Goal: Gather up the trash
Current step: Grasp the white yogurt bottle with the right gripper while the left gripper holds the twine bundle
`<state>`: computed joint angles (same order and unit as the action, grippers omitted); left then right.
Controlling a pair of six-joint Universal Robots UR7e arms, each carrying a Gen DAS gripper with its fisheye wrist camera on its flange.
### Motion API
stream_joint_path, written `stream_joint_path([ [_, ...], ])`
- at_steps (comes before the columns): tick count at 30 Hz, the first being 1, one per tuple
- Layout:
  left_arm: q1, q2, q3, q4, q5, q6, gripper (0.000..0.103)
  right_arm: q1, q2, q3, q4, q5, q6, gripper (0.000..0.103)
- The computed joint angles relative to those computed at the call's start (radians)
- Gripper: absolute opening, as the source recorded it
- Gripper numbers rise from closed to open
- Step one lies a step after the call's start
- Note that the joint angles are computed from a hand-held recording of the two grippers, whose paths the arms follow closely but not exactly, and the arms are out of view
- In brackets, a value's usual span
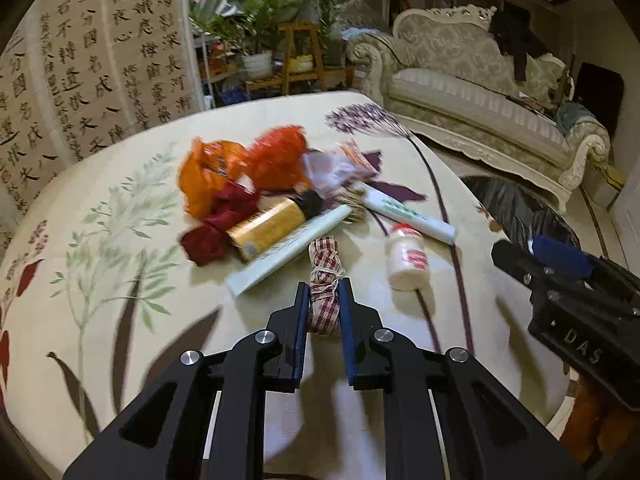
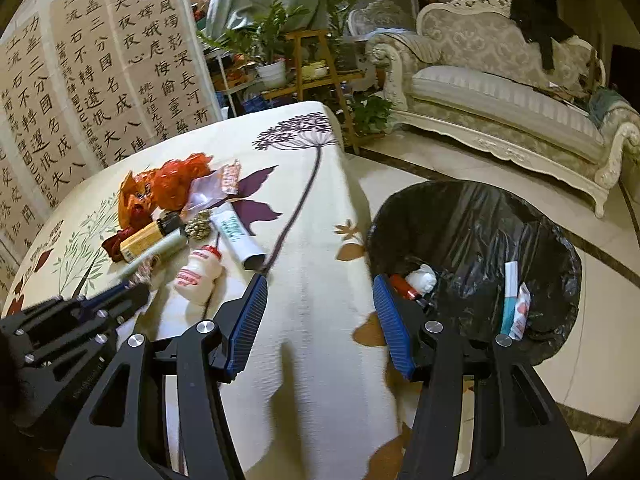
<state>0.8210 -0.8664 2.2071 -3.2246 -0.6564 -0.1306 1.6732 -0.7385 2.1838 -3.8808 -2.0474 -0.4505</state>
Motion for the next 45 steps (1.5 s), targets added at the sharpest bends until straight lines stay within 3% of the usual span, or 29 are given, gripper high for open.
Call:
stream_joint_path([
  [5,0.007,-0.036,0.017,-0.008,0.000,-0.004,0.016,0.026,0.022,-0.023,0.021,-0.015,-0.009,0.054],
  [11,0.024,-0.082,0.041,-0.007,-0.080,-0.012,0.016,0.058,0.047,-0.052,0.048,-0.032,-0.016,0.054],
  [16,0.023,-0.108,0.065,-0.035,-0.072,-0.007,0.016,0.083,0.066,-0.080,0.076,-0.047,-0.016,0.054],
  [21,0.027,-0.111,0.078,-0.080,0.004,0.020,0.016,0.102,0.093,-0.115,0.112,-0.066,-0.018,0.054],
  [29,0.067,-0.136,0.078,-0.072,0.012,0.017,0.016,0.108,0.119,-0.158,0.182,-0.101,0.007,0.052],
  [36,0.079,-0.131,0.073,-0.069,-0.008,0.017,0.016,0.104,0.120,-0.167,0.214,-0.111,0.019,0.025],
  [45,0.071,-0.120,0.068,-0.075,-0.034,0.018,0.016,0.108,0.107,-0.125,0.133,-0.088,-0.021,0.025],
])
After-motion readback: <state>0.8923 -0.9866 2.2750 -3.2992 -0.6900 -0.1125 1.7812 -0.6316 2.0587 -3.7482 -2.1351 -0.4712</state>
